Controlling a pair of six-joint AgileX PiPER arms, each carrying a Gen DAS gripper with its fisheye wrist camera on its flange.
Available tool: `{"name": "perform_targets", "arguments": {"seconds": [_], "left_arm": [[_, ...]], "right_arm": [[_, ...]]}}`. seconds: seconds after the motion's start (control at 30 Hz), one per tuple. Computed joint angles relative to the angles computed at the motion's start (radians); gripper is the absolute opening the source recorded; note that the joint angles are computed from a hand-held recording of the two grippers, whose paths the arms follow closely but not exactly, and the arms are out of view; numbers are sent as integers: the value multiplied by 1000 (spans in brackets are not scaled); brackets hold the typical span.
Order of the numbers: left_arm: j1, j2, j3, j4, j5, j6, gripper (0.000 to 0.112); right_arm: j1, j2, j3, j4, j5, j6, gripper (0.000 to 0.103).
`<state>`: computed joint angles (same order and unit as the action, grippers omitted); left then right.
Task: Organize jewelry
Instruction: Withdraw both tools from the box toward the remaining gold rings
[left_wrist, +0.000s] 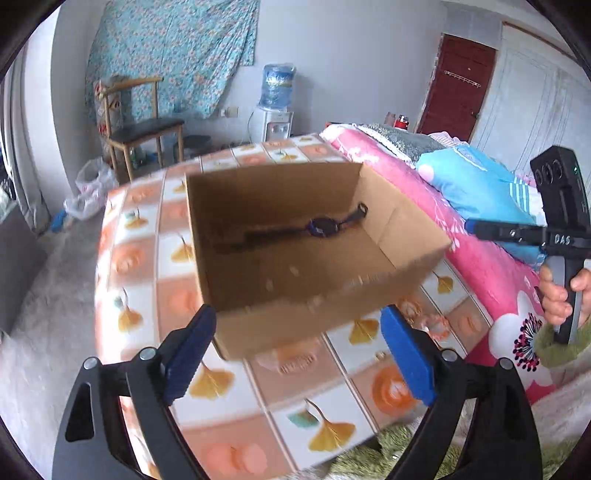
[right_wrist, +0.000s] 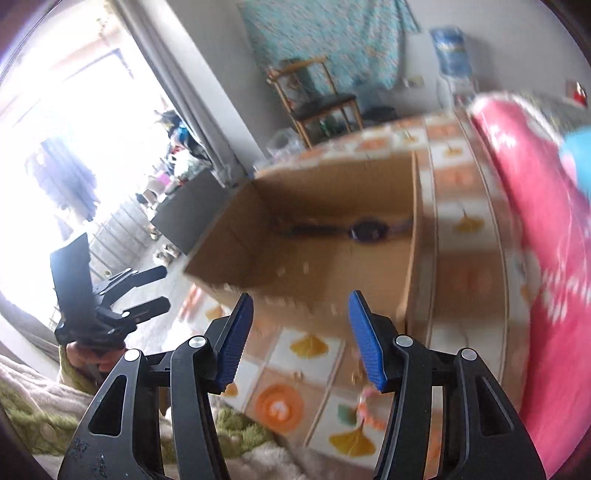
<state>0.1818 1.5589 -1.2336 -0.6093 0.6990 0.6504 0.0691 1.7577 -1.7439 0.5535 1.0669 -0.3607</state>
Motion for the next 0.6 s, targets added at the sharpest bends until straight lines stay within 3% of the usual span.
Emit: {"name": "perform_targets", "arguments": {"seconds": [0.07, 0.13, 0.23, 0.37, 0.5, 0.6], "left_arm": [[-23, 6, 53, -1, -26, -15, 92], [-89, 28, 88, 90, -81, -100, 92], [-192, 63, 135, 244, -198, -223, 92], [-261, 102, 163, 282, -278, -245, 92], [-272, 103, 207, 73, -335, -20, 91], [-282, 115, 208, -70, -329, 146, 86]], "right_arm": [[12, -5, 61, -19, -10, 29, 41], [39, 0, 118, -65, -27, 62, 32], [79, 33, 167, -101, -48, 89, 25], [121, 69, 202, -199, -75, 144, 21], [143, 72, 228, -346, -128, 227, 21], [127, 66, 234, -372, -147, 256, 21]]}}
